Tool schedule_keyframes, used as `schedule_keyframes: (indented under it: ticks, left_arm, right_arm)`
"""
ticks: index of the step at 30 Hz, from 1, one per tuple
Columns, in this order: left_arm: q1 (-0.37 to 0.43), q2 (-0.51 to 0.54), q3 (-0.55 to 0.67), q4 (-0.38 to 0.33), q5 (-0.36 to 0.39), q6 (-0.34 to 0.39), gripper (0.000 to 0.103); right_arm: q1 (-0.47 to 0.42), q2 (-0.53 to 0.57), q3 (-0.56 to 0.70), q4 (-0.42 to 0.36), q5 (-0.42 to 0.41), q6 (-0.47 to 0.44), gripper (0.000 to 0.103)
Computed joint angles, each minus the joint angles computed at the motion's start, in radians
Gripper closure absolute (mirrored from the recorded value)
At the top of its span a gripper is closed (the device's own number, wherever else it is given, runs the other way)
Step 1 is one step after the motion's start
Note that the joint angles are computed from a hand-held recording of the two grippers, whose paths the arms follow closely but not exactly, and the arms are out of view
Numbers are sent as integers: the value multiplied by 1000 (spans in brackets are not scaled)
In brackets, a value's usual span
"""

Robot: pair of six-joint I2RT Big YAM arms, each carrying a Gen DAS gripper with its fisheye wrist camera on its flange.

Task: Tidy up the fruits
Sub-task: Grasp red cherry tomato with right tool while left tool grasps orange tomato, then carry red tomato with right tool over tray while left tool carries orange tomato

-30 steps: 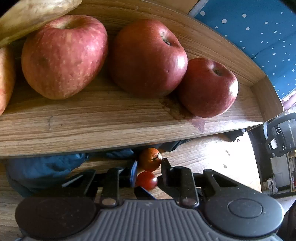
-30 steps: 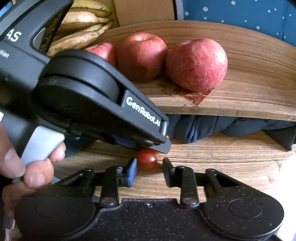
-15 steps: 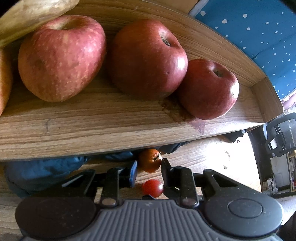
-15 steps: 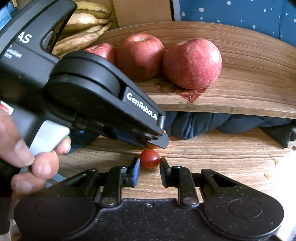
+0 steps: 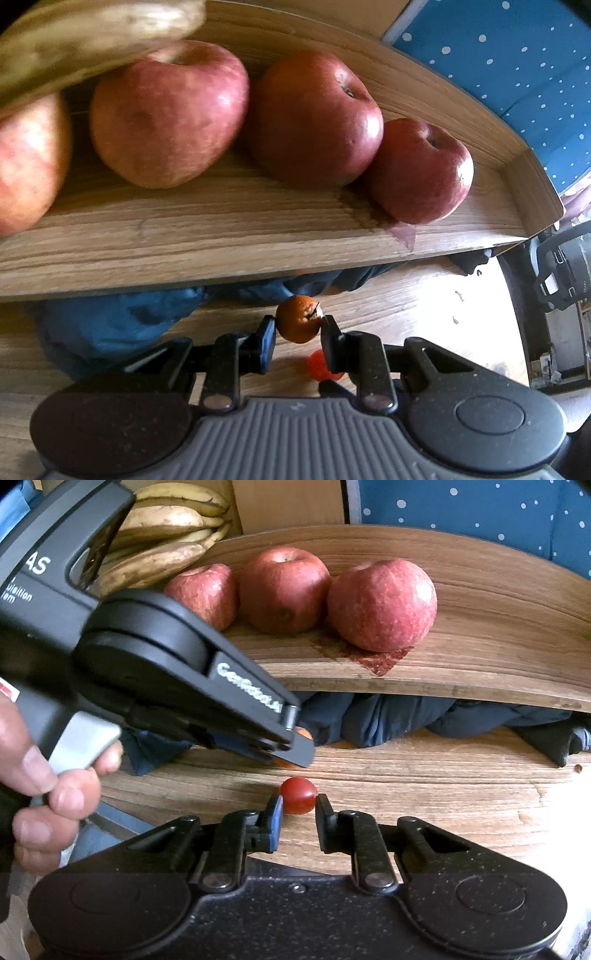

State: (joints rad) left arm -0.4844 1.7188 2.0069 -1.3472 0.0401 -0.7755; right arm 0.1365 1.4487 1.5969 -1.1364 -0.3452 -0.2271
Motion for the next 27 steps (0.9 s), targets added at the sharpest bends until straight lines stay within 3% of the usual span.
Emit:
schedule_keyframes:
  ticks: [9, 13, 27]
  left_arm:
    - [-4, -48, -49, -9, -30, -29, 74]
    - [-3, -67, -76, -9, -40, -47, 74]
    - [5, -106, -125, -5, -69, -86, 74]
  right_arm:
    - [9, -3, 1, -2, 14, 1, 83]
    - [19, 6, 6, -2, 34, 0, 75]
    - [37, 50, 35, 2, 23, -34, 77]
